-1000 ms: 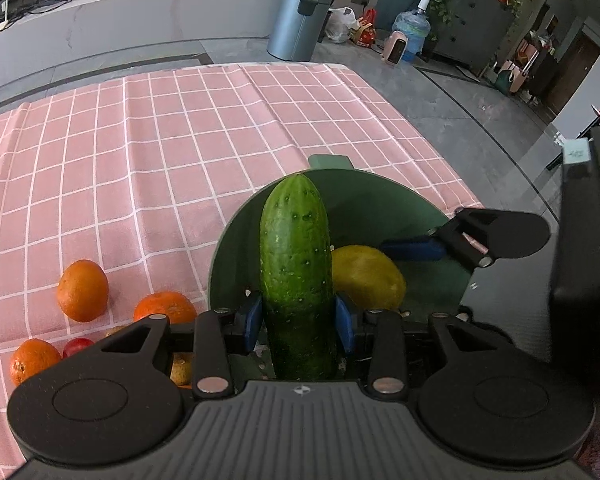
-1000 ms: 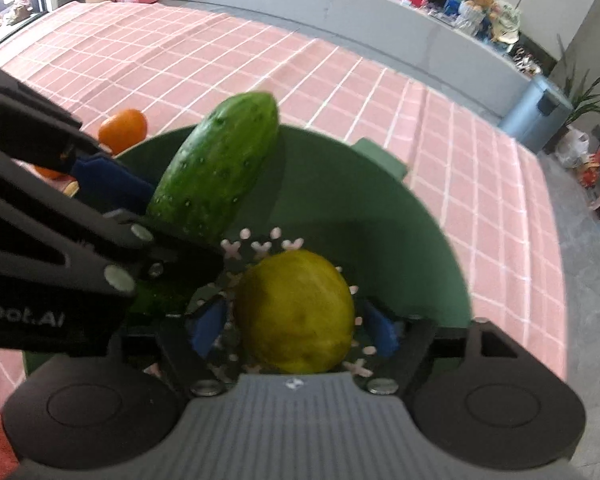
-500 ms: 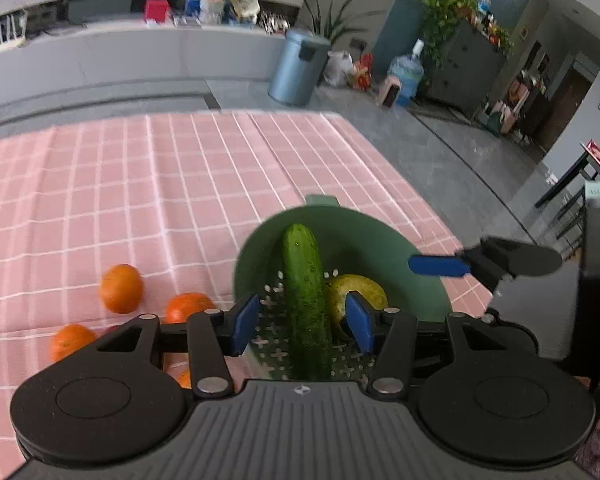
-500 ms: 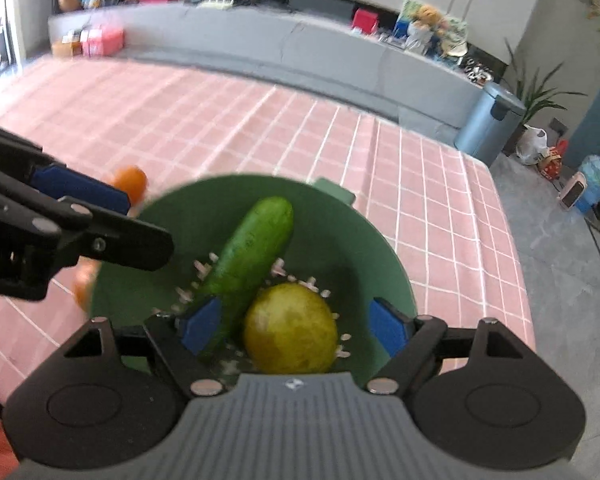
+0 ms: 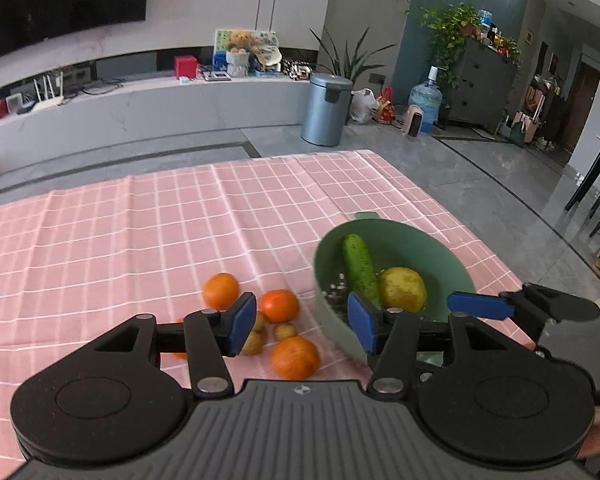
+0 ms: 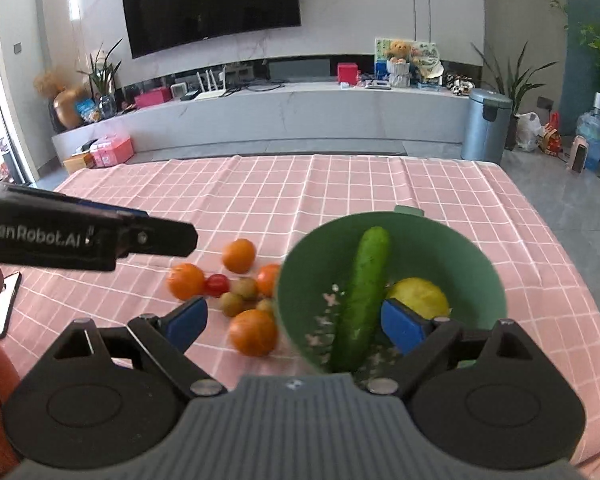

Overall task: Organize fruits
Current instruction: 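Withdraw both tools from the colander and move them toward the oranges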

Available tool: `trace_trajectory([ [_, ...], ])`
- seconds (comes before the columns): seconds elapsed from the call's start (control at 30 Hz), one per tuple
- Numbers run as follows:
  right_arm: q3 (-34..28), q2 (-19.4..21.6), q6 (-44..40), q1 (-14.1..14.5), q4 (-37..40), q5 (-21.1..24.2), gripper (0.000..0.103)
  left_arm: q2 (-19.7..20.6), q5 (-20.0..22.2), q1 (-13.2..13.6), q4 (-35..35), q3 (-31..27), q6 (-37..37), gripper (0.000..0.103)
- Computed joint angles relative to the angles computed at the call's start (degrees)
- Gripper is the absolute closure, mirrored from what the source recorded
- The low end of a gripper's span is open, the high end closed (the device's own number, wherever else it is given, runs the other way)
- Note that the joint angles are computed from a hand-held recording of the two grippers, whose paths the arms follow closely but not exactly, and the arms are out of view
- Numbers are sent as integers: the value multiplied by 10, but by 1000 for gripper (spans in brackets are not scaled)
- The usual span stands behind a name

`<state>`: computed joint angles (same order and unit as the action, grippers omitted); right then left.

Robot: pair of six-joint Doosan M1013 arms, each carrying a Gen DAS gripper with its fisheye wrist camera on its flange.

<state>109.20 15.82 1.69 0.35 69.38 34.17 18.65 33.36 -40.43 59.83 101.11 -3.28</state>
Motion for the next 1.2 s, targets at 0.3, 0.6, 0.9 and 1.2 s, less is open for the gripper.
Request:
trace_trajectory([
  [0.3, 50, -24, -39, 25, 59, -43, 13, -4, 42, -10, 19, 25, -17, 40],
  [0.6, 59, -15, -22, 48, 46, -74, 17, -2, 17, 1, 39, 48, -27, 28],
  [0.9, 44, 6, 20, 71, -14, -105, 38, -12, -86, 35, 52, 86, -75, 31],
  [1.2, 31, 32, 145, 95, -50, -159, 54, 10, -69, 49, 69, 80, -104, 42],
])
